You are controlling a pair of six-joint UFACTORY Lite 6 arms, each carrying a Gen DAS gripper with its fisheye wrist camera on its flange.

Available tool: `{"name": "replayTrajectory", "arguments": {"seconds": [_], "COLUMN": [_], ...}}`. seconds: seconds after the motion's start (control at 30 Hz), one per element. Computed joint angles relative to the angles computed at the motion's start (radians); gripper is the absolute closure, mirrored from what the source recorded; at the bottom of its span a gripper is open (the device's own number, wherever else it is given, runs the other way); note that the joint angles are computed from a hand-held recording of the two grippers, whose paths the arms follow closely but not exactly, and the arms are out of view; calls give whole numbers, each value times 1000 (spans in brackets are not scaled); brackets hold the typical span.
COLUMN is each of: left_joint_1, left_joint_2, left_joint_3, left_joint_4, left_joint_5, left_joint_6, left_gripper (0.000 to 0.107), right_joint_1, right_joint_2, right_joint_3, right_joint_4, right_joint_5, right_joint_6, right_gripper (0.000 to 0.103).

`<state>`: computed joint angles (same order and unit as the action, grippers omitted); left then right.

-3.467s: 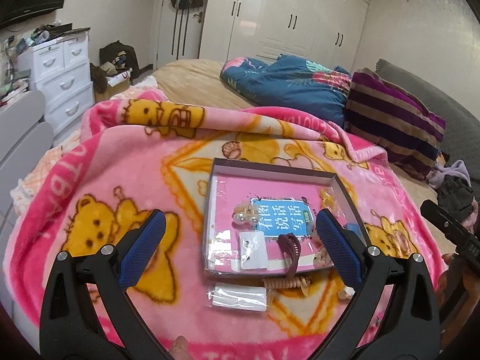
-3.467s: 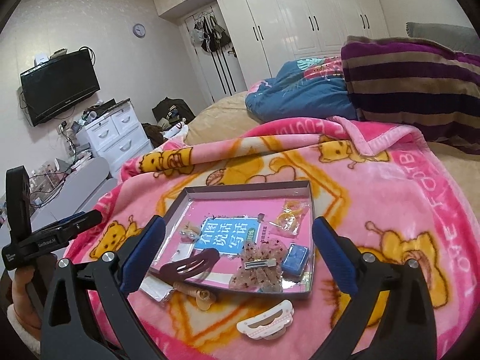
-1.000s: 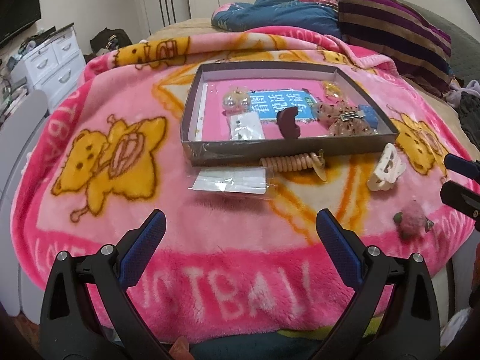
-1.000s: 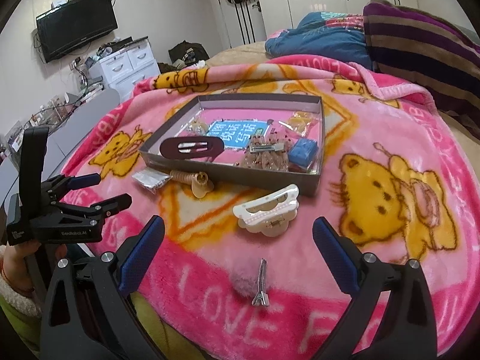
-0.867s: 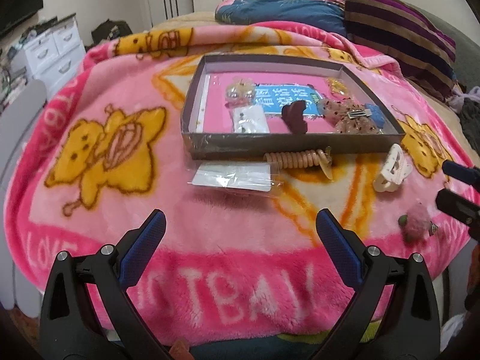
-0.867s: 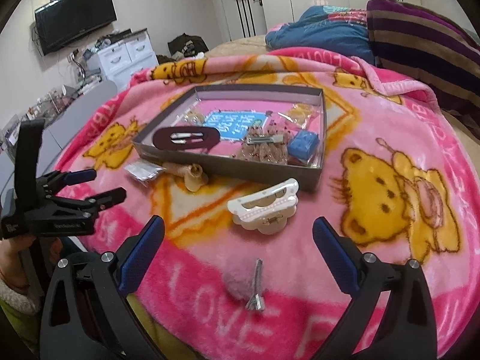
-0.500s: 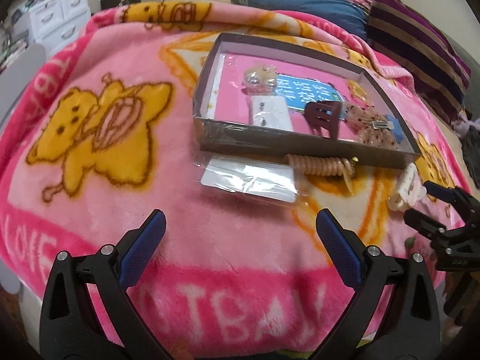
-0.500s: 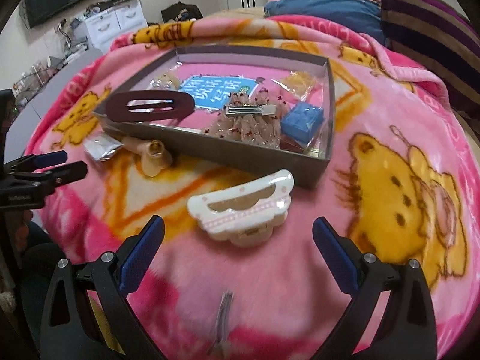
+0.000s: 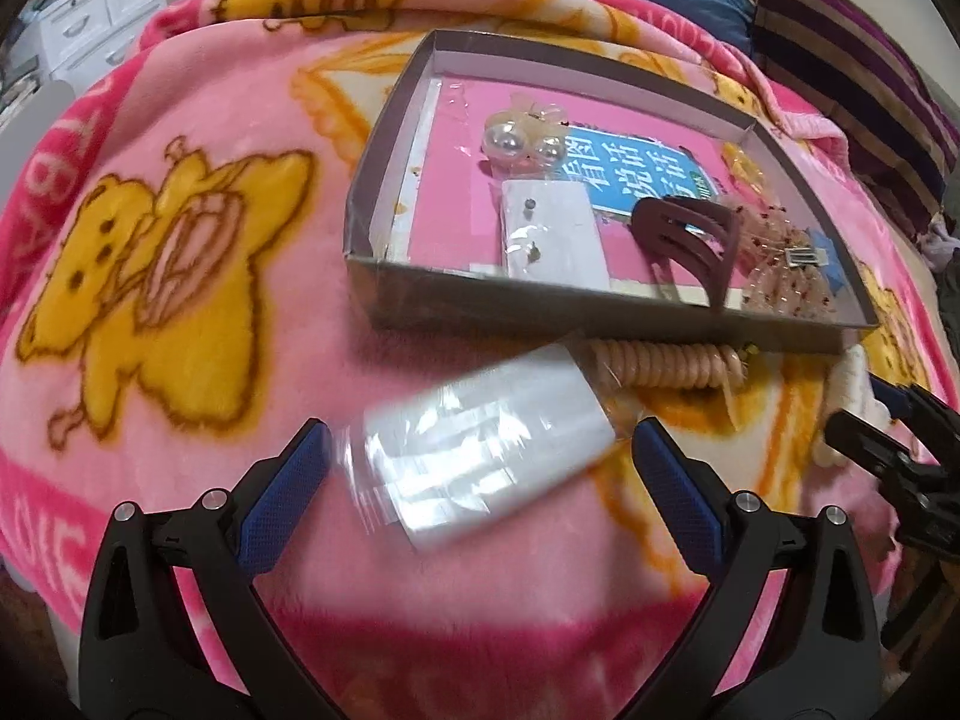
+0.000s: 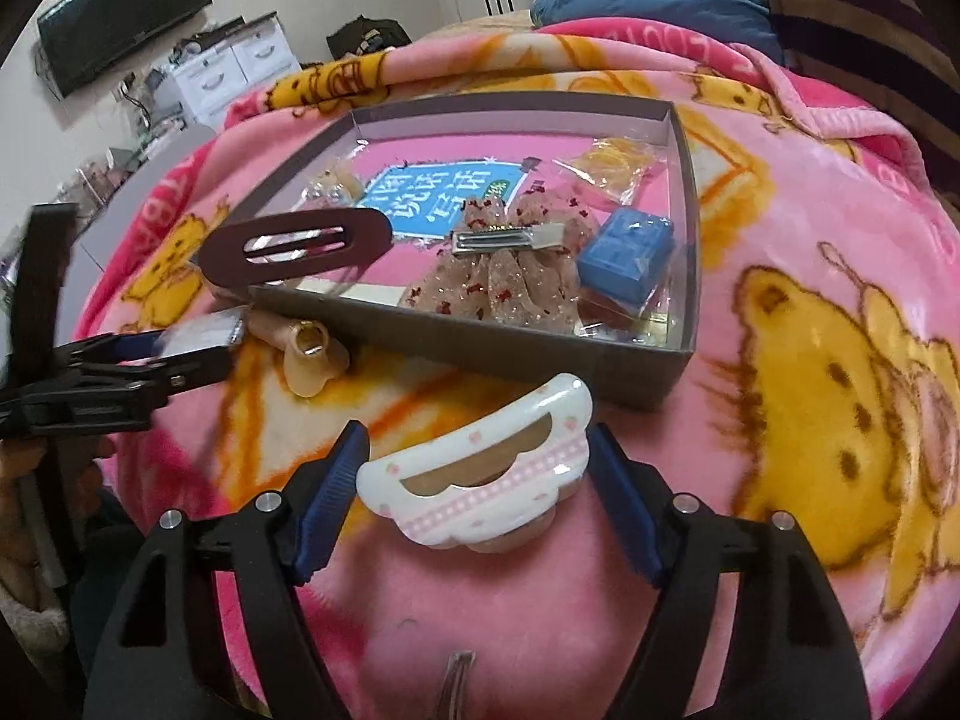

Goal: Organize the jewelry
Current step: 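Grasp the clear plastic packet with left tool while right tool grasps the white scalloped clip, then carry the packet into the box with left tool while right tool carries the white clip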

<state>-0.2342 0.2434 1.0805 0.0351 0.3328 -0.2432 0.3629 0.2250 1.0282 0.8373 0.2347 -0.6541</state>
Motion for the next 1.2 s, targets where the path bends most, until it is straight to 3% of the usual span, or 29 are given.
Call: {"name": "replayTrajectory", "arguments": {"seconds": [0.1, 0.17, 0.23, 0.73, 0.87, 1.2], "left_joint_1": [5, 1, 4, 49, 75, 160], "left_joint_2": [17, 6, -21, -295, -344, -257], "left_joint_3": [12, 3, -17, -195, -170, 28], "left_joint_4": [-10, 26, 22, -267, -279, -334], "left_joint_5": [-5, -11, -24, -25, -4, 39], "left_joint_6": [11, -23, -6, 306, 314, 373], "left_gripper": [17, 41, 73, 75, 75, 75], "right_joint_1": [-8, -12, -13, -43, -48, -49], "right_joint_2": [-51, -84, -117, -311, -333, -237], "right_joint_3": [-44, -70, -95, -185, -145, 22], "right_joint_4": [93, 131, 171, 264, 198, 135], "right_joint_5": [9, 12, 11, 77, 88, 91], "right_joint_6": [-91, -122, -157, -207, -147, -89], "right_gripper": [32, 32, 32, 32, 32, 32]}}
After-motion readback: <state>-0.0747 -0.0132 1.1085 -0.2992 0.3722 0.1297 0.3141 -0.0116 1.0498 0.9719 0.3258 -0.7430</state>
